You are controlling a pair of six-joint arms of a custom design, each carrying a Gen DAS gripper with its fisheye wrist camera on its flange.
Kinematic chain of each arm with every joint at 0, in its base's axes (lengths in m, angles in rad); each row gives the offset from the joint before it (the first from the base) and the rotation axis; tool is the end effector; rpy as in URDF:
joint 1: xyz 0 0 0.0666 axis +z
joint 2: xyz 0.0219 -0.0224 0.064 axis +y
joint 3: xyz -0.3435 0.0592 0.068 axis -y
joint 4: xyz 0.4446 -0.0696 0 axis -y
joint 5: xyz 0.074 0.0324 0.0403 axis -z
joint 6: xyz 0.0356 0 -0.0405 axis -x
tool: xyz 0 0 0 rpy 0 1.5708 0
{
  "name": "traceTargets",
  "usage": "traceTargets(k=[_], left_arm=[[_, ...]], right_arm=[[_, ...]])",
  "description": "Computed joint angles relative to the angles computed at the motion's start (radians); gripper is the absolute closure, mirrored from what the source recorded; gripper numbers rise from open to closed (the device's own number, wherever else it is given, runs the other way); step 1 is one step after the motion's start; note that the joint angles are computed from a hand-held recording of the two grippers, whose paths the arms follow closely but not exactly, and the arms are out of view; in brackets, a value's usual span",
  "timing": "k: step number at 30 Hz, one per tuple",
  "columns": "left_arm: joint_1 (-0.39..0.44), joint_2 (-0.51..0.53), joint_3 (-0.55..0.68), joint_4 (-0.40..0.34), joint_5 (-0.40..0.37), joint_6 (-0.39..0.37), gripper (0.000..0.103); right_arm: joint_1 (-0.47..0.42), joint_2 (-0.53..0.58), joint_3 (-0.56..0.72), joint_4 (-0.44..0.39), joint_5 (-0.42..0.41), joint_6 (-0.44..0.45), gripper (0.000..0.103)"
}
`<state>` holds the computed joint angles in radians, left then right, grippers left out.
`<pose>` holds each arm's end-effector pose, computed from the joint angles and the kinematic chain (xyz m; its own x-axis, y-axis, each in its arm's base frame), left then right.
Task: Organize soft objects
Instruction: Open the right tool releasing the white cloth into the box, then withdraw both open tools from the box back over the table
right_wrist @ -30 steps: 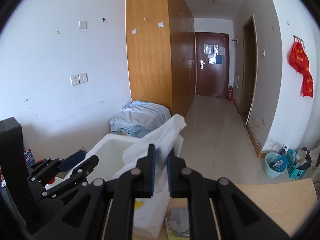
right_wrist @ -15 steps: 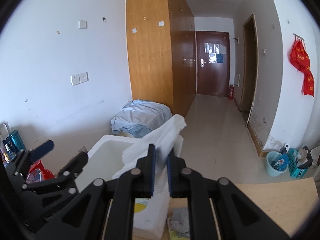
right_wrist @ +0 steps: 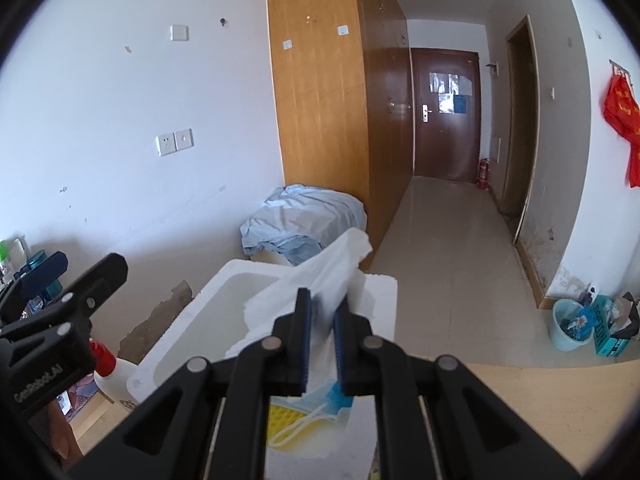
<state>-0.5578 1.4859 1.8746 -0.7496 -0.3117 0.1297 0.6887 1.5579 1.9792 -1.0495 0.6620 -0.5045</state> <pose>0.4916 -0.2943 0.6088 -0.3308 0.0613 -0.9417 0.2194 0.9755 -0.0136 0.4571 0.3474 0.5966 -0.4539 0.1202 -0.8829 0.1166 0.9904 0.0748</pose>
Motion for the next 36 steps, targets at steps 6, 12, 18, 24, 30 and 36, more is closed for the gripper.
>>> traceTargets(k=[6,12,18,24,30,36], left_arm=[[-0.003,0.016,0.013,-0.011,-0.003,-0.01,0.007],[-0.006,0.015,0.015,-0.018,-0.01,0.005,0.007],[-0.002,0.026,0.034,-0.032,-0.01,0.017,0.007],[0.001,0.029,0.042,-0.039,-0.002,0.016,0.007],[-0.002,0.024,0.038,-0.036,-0.003,0.016,0.007],[-0.011,-0.011,0.006,-0.026,0.009,0.008,0.007]], right_arm=[[-0.007,-0.008,-0.018,0.004,-0.016,-0.003,0.089],[-0.002,-0.013,-0.023,0.009,0.006,-0.015,0.025],[0.006,-0.009,-0.015,0.003,0.038,0.004,0.012],[-0.001,-0.003,-0.005,-0.017,0.023,-0.013,0.01],[0.0,-0.001,-0.002,-0.024,0.023,-0.024,0.009],[0.017,-0.012,0.001,-0.054,0.053,-0.028,0.009]])
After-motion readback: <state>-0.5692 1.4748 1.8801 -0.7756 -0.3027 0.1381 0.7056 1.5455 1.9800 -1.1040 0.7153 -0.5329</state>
